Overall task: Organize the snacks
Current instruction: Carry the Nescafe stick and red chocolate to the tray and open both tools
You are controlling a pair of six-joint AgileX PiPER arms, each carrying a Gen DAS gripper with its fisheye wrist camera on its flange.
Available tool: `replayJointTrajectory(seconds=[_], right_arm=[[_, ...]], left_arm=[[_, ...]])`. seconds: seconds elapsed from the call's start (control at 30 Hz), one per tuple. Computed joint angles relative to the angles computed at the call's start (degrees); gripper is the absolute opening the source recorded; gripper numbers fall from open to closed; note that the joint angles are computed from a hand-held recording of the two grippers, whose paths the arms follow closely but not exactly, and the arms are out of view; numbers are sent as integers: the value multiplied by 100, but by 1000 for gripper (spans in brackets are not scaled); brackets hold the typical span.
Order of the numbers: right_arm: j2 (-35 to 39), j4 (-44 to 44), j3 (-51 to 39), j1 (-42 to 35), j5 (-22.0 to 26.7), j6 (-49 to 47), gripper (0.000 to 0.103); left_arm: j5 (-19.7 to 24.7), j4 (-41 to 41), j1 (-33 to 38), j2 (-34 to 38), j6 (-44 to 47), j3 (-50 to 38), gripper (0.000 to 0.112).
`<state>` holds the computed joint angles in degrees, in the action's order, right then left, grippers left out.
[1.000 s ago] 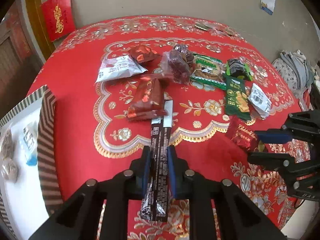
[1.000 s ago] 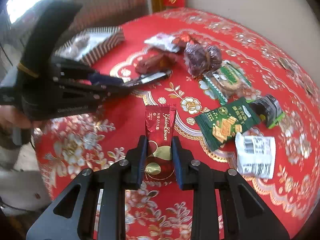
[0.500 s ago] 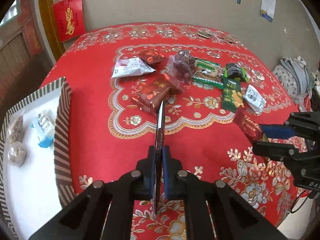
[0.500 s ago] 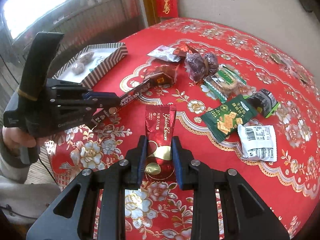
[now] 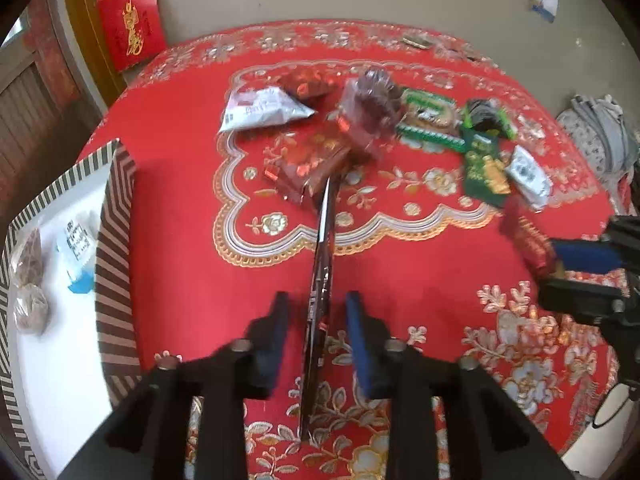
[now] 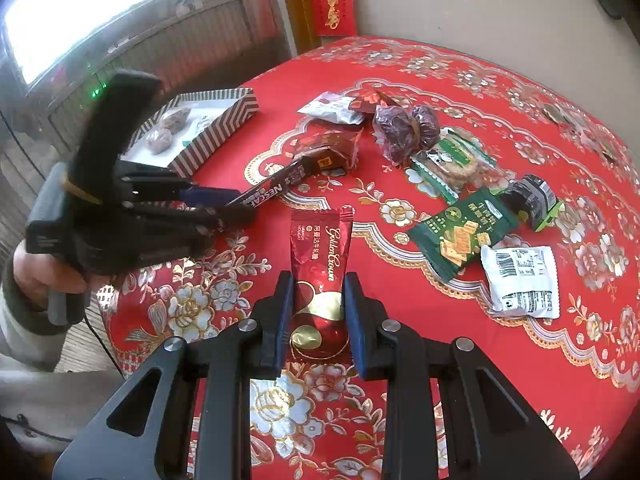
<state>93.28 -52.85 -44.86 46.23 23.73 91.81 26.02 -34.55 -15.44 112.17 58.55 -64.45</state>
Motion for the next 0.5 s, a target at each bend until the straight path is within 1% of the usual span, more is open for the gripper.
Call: replayJointTrajectory(seconds=[0.07, 0.13, 0.17, 0.2, 0.27, 0.37, 0.43, 0.5], right_arm=[[-5, -44, 17, -13, -24, 57, 24], [-19, -21, 29, -19, -25, 17, 24], [-15, -29, 23, -20, -21, 14, 24], [-18, -34, 28, -17, -23, 20, 24], [-13, -80, 19, -5, -21, 48, 24], [62, -97, -89, 53, 11, 77, 24], [141, -53, -196, 92, 37, 14, 24], [198, -86, -300, 145, 75, 38, 24]], left_arm=[[0, -81, -17, 1, 88, 12, 38], [63, -214, 26, 9, 145, -11, 38], [54, -243, 37, 12, 160, -10, 32], [9, -331, 54, 8, 243, 11, 10], [46, -439, 107, -5, 350, 36, 10], [-169, -857, 170, -170, 786, 267, 10], [-104, -1054, 268, -285, 990, 325, 10], [-149, -1277, 331, -456, 1211, 446, 10]])
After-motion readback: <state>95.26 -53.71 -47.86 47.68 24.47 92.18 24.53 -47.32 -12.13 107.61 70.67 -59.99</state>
